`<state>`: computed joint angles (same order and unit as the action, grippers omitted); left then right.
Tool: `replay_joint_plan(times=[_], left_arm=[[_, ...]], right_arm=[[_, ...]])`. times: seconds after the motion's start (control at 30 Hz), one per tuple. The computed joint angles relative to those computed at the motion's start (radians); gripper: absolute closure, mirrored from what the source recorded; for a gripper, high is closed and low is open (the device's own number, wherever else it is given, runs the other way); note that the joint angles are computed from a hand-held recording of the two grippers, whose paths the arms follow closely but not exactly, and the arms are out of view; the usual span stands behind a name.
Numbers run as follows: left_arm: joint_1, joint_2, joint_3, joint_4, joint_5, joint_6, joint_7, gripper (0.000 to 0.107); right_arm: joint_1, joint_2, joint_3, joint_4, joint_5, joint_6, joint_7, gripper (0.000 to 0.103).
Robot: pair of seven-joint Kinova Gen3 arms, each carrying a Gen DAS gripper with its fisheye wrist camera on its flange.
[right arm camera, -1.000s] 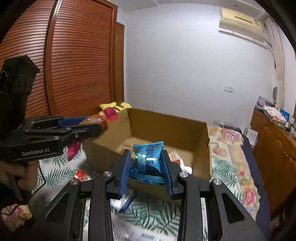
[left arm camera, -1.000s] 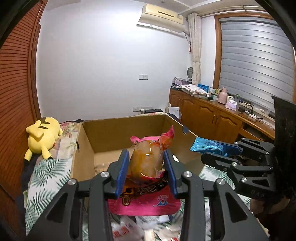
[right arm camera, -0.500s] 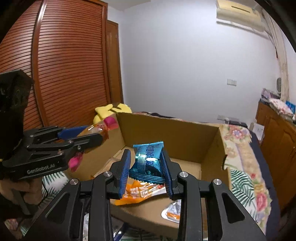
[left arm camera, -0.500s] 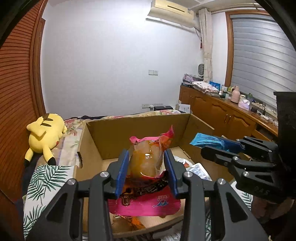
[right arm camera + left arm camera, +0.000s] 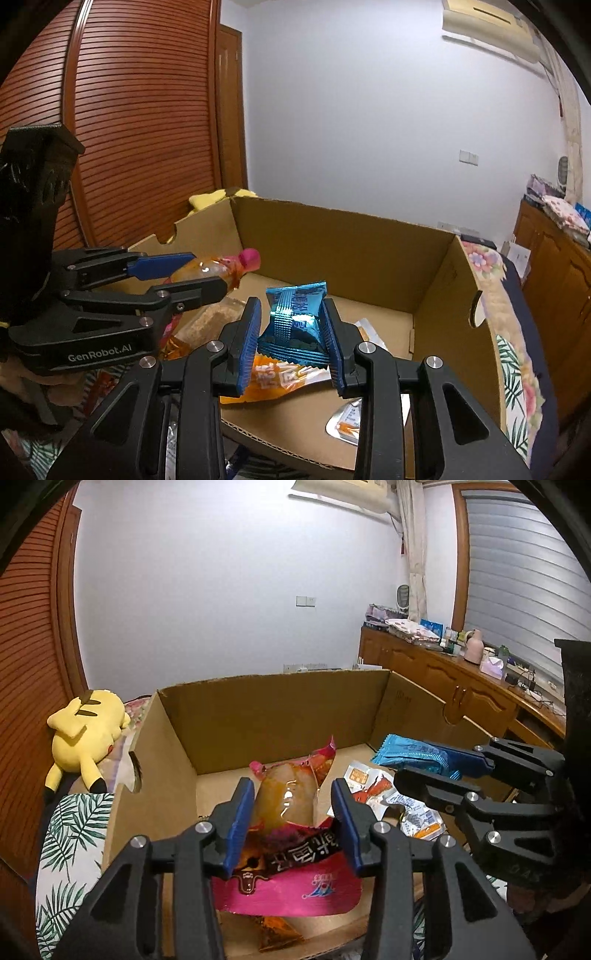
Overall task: Organize snacks
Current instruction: 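Carry the bread pack and blue candy into the box and open both tools, then move both tools back from the box to the snack pile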
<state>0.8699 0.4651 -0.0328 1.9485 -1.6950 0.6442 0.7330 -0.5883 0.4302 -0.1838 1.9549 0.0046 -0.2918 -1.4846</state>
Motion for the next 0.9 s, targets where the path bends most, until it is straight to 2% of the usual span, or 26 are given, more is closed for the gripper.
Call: replay_joint_plan(times=[0.1,0.3,0.37,0.53,0.67,0.9], left_arm=[[-0.022,0.0,0.039,-0.004,0.007,0.021,-0.017,0.067],[-0.072,-0.006,0.117,-0.014,0.039,0.054,-0.079,0.066],[-0.089,-0.01,0.143,-0.011,0.044,0.065,-0.087,0.065],[-0.105,-0.029,0.192,0.0,0.079,0.107,-0.113,0.061],[-0.086,-0.062,0.209,0.018,0.121,0.133,-0.145,0.06],[-0.027,-0.138,0.251,0.073,0.192,0.207,-0.154,0.055]], right_arm=[[-0.002,0.003,0.0,-0.011,0.001,0.013,0.0,0.071],[0.051,0.011,-0.05,-0.02,0.048,0.026,-0.032,0.07],[0.049,0.014,-0.046,-0.019,0.053,0.021,-0.037,0.066],[0.041,0.009,-0.038,-0.03,0.057,0.051,-0.047,0.061],[-0.038,-0.038,0.032,0.003,-0.004,0.047,-0.01,0.061],[-0.073,-0.177,0.028,0.139,-0.092,0.02,0.009,0.058]])
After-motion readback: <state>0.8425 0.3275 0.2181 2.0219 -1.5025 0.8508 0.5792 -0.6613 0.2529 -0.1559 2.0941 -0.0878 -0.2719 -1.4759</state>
